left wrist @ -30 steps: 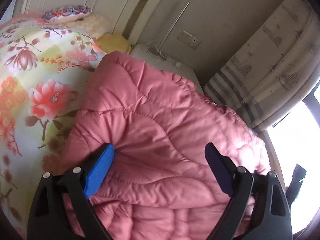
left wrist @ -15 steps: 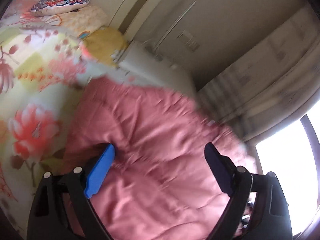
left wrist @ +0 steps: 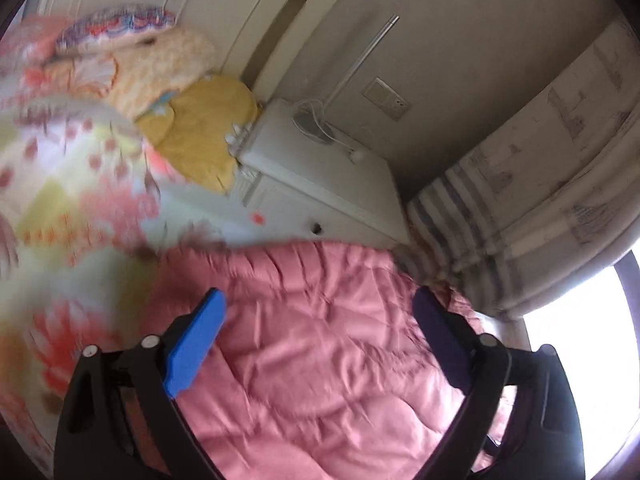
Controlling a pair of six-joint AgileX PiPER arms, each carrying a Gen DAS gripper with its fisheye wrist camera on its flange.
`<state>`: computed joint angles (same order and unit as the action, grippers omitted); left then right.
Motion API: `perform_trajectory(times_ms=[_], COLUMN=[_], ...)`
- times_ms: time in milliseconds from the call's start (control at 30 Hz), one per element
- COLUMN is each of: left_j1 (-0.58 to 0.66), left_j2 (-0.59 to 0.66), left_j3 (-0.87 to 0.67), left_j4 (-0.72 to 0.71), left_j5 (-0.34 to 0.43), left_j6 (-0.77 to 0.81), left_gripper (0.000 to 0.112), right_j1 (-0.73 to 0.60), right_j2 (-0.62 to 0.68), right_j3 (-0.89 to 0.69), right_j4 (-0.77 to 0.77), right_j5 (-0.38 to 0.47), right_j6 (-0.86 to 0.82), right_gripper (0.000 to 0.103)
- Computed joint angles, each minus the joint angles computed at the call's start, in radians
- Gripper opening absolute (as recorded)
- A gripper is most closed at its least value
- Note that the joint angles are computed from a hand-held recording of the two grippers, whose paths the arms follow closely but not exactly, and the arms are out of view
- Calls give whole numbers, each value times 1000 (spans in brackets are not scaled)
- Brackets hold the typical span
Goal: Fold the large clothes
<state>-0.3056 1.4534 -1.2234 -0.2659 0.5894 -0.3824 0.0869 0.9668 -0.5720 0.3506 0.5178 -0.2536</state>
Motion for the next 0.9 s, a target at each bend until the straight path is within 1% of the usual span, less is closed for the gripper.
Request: perform_trajectory(times_ms=[33, 67, 100, 133, 167, 200, 267, 300, 333, 400, 433, 467, 533, 567, 600, 633, 700, 733, 767, 800, 867, 900], left_j1=[-12, -6, -6, -23, -50, -84, -162, -210, -250, -344, -424, -496, -663, -741, -786, -814, -794, -769, -773, -798, -829, -865], left_j2=[34, 83, 125, 145, 136, 150, 163, 140, 104, -37, -112, -147, -176, -172, -162, -148, -82, -34, -15, -11, -26, -61], left_j3=[-24, -48, -54, -33, -21, -35, -85, -87, -66, 34, 80, 103, 122, 129, 137, 141, 134, 135, 130, 138, 118, 110], left_j4=[59, 78, 85, 132, 219, 319, 519, 619, 704, 838, 922, 995, 1104, 1133, 1139, 1132, 1035, 992, 988, 1023, 1017, 1021], left_j5=[12, 33, 34, -3, -27, -12, 84, 132, 147, 113, 140, 185, 342, 421, 461, 484, 490, 475, 482, 500, 555, 583], left_j6=[-31, -25, -17, -49, -83, -147, -304, -397, -487, -668, -768, -851, -978, -1027, -1055, -1063, -998, -958, -938, -957, -948, -960], left_gripper=[96, 96, 96, 99, 101, 101, 100, 99, 99, 100, 100, 101, 101, 101, 101, 101, 101, 101, 101, 101, 101, 101], right_j1=[0, -1, -1, -1, 5, 15, 12, 9, 5, -2, -5, -5, 3, 6, 7, 15, 47, 61, 59, 54, 54, 33], right_j2=[0, 0, -1, 2, 5, 6, 6, 6, 4, 1, 0, 1, 2, 3, 3, 4, 7, 11, 12, 9, -30, -82], right_j3=[0, 0, 1, 1, -1, -1, 1, 1, 3, 5, 5, 5, 4, 4, 4, 4, 1, -2, -5, -10, -44, -53], right_j4=[1, 4, 8, 24, 12, -9, -7, -4, 5, 19, 25, 25, 11, 2, -1, -21, -96, -125, -116, -111, -161, -138], right_j5=[0, -1, 0, -1, -4, -6, -8, -8, -7, -6, -4, -5, -8, -11, -12, -14, -21, -22, -15, -1, 98, 151], right_j6=[-1, -4, -8, -27, -16, 8, 6, 7, -2, -15, -22, -21, -5, 4, 6, 26, 104, 132, 120, 115, 169, 150], right_gripper=[91, 91, 91, 91, 91, 92, 92, 92, 92, 92, 92, 92, 92, 92, 92, 92, 92, 93, 93, 93, 93, 93])
